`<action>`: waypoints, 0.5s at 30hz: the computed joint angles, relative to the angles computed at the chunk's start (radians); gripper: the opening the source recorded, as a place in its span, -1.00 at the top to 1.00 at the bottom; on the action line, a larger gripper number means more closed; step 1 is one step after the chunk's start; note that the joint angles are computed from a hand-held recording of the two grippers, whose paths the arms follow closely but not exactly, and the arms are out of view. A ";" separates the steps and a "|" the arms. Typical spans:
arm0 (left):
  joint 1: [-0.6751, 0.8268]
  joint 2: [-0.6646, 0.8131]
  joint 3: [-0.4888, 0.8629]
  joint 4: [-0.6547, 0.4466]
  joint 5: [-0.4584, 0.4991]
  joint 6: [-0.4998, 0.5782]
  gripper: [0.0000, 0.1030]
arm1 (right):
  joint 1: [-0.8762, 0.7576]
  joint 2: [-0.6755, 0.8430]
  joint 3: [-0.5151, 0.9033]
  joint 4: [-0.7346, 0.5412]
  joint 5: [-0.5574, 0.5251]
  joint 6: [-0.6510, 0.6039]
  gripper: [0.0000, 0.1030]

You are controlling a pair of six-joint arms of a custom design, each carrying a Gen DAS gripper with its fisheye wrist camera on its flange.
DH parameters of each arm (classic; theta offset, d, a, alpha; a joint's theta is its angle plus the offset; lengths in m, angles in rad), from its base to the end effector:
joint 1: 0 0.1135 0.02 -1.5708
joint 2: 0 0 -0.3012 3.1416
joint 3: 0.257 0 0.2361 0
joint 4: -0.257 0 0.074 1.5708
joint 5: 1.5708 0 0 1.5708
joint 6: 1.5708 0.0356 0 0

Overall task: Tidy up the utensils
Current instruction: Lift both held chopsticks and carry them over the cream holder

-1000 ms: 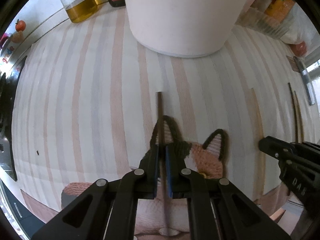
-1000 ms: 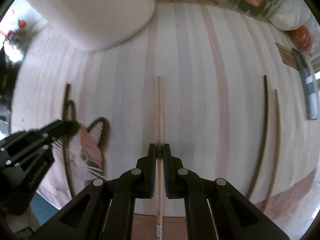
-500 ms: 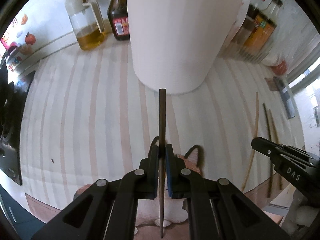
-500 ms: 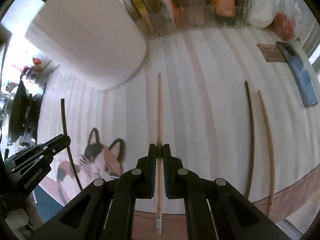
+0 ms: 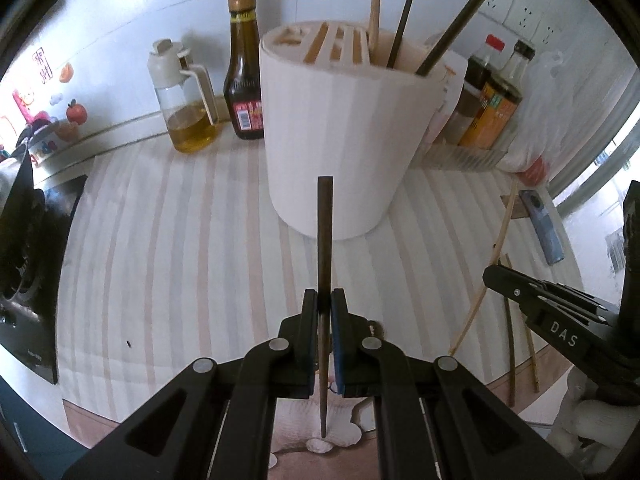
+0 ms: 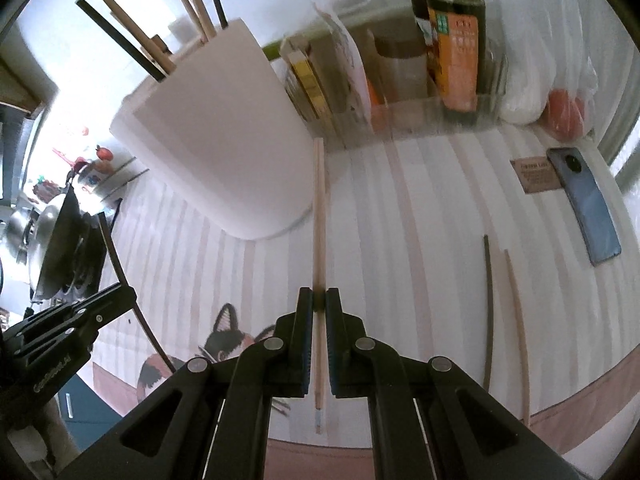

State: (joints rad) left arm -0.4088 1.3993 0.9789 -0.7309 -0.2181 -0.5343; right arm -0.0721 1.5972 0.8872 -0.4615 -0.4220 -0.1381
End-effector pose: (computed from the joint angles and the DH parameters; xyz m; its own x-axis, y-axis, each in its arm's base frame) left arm 0.2287 -0.0907 0.2725 -0.8777 -0.1616 -0.4512 -0.1623 0.9860 -0.0373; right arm 0.2820 -0.0057 0.2132 -0.8974 -0.0611 -0.4370 -0.2187 0.9217 0.3203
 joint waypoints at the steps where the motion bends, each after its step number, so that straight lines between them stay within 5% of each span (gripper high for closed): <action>1: 0.004 -0.008 0.001 -0.003 -0.001 0.005 0.92 | 0.001 -0.006 0.003 0.001 -0.001 0.002 0.88; 15: -0.008 -0.038 0.062 -0.032 -0.044 0.025 0.93 | 0.017 -0.076 0.010 0.029 -0.011 0.019 0.89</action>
